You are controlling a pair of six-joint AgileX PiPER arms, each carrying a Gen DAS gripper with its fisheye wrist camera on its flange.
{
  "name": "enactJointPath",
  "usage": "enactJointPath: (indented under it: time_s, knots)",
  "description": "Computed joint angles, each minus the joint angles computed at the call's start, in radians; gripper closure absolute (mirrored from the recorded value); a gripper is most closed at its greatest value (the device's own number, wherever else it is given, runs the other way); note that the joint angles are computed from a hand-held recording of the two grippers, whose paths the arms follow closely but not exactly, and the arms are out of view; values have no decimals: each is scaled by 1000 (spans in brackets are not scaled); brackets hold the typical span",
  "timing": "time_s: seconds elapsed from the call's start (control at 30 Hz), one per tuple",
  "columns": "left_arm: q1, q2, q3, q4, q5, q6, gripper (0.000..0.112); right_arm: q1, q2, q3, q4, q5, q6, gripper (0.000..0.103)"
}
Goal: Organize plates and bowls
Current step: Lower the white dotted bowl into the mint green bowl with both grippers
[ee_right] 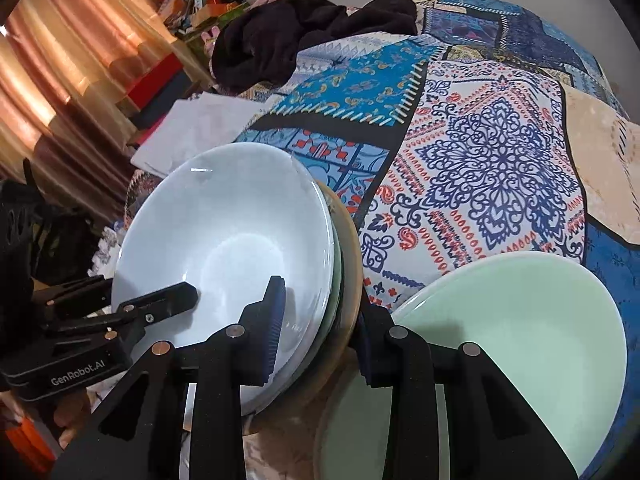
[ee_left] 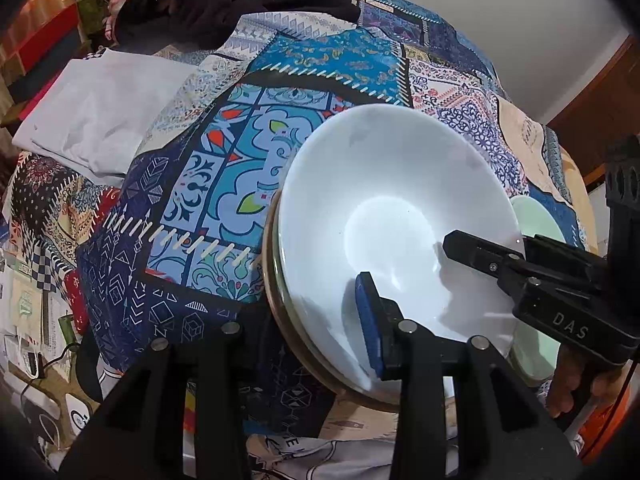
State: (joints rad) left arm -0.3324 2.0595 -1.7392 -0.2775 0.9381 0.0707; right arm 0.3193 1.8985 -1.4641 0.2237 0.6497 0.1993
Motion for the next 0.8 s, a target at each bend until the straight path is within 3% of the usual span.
enactJointPath:
  time_s: [0.8]
  knots:
    - [-98,-68,-118,33,47,-57,75,-76,-270,195,-66,-71,54,74]
